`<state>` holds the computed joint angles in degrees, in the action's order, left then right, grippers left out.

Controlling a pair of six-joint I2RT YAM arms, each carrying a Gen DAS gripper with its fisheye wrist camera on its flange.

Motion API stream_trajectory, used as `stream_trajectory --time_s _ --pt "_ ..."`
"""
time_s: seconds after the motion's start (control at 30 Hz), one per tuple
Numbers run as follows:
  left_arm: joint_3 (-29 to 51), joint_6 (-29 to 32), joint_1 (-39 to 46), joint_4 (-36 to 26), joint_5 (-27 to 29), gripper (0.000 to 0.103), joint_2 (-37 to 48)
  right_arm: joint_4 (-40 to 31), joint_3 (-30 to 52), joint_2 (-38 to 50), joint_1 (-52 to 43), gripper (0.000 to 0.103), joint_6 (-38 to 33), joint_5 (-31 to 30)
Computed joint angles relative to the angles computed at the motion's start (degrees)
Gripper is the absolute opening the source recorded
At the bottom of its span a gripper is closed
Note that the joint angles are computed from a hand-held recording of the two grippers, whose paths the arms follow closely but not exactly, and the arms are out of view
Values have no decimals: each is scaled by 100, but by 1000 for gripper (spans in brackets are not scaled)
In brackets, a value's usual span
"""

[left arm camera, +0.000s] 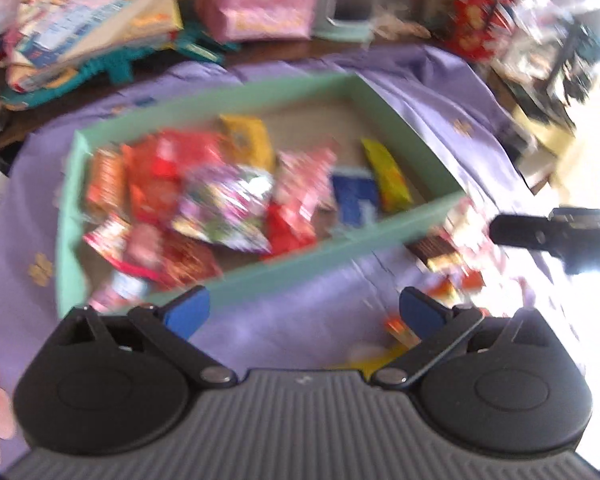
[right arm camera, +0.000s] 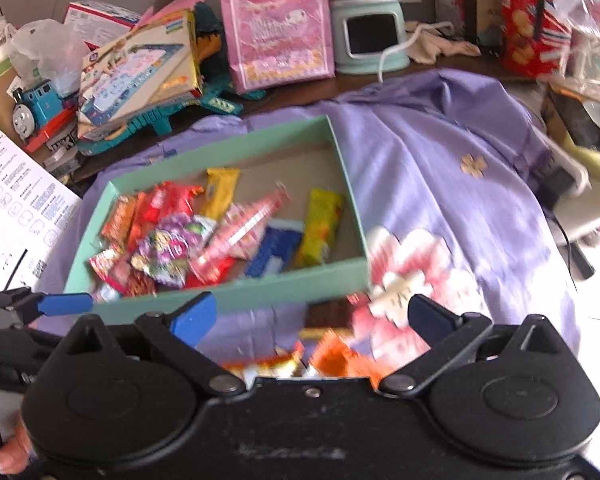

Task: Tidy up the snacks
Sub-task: 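Withdraw both open tools toward the orange wafer packs, then grasp the orange silver-striped pack with the right tool while the left grasps the orange snack bag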

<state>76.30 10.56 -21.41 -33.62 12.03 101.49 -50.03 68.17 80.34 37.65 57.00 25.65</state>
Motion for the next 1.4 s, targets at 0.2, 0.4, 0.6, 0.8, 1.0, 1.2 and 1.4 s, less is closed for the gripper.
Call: stream_trajectory --time_s 0.2,0.4,0.6,0.8,1.0,1.2,1.4 --pt "-519 45 -463 102 -31 103 -108 -34 -710 -587 169 103 662 -61" --pt "-666 66 -811 127 -120 103 -101 -66 -1282 -1000 357 103 1086 -69" --pt "-626 -117 -1152 234 -260 103 114 69 -1865 -1453 361 103 1420 -198" --pt "-555 -201 -1423 407 -522 95 326 138 -2173 -1755 352 103 1376 -208" --pt "-380 -148 -1359 348 -293 63 541 340 -2396 -1925 215 103 1166 -312" --pt "-204 147 -1099 243 -152 49 643 459 -2492 -1992 196 103 881 -409" --pt "227 215 -714 -42 -62 47 925 803 -2361 -1601 21 103 -136 -774"
